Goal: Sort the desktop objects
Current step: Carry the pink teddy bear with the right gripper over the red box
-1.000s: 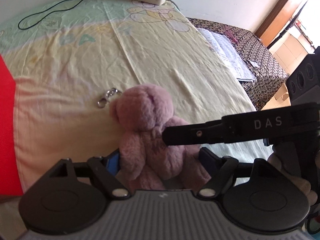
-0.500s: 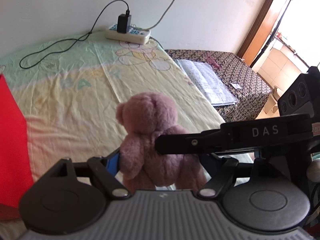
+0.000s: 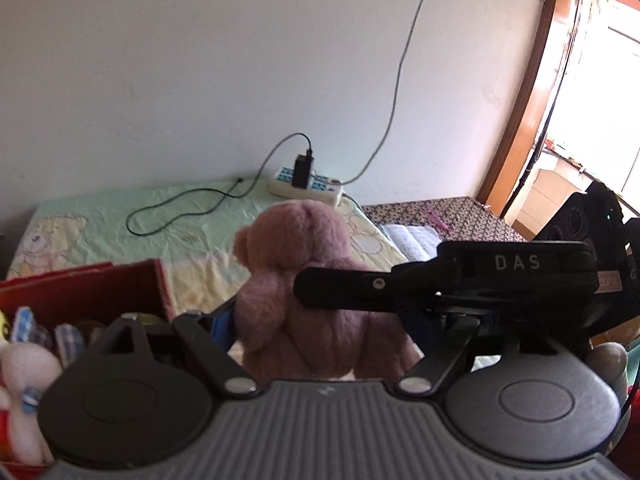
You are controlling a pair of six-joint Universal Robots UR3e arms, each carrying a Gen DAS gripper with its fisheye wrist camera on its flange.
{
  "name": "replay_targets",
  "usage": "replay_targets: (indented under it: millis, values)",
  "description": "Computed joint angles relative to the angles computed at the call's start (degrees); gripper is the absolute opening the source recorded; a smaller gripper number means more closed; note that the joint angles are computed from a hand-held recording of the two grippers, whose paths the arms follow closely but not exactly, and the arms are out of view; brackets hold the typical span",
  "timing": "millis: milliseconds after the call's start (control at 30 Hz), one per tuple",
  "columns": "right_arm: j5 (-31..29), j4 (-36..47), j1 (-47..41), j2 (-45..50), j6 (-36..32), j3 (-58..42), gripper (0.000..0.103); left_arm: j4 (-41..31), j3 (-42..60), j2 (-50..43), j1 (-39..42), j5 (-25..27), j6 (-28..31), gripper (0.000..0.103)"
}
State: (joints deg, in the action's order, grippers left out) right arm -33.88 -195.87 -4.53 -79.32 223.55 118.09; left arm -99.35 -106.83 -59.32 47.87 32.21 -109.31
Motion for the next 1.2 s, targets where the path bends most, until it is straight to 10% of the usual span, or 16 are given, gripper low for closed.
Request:
replay_targets:
  millis: [133, 367, 833, 1200]
  values:
    - [-8.9, -2.1, 11.3, 10.5, 5.7, -15.0, 0.044, -14.9, 8.5, -5.1, 10.1, -1.4, 14.9, 0.083]
    - [-19.5, -1.4, 23.4, 25.8, 12.8, -35.1, 0.044, -13.3, 15.1, -15.8, 15.7, 0.0, 20.3, 0.083]
    - [-30.6, 15.4, 32.0, 41.2, 11.2, -59.2, 0.041, 13.0, 16.3, -32.6, 12.1, 6.5, 8.7, 0.083]
    - [-35.1, 18.5, 32.1, 37.5, 5.1, -54.2, 0.037, 14.4, 17.6, -36.9, 10.4, 8.1, 8.5, 0.088]
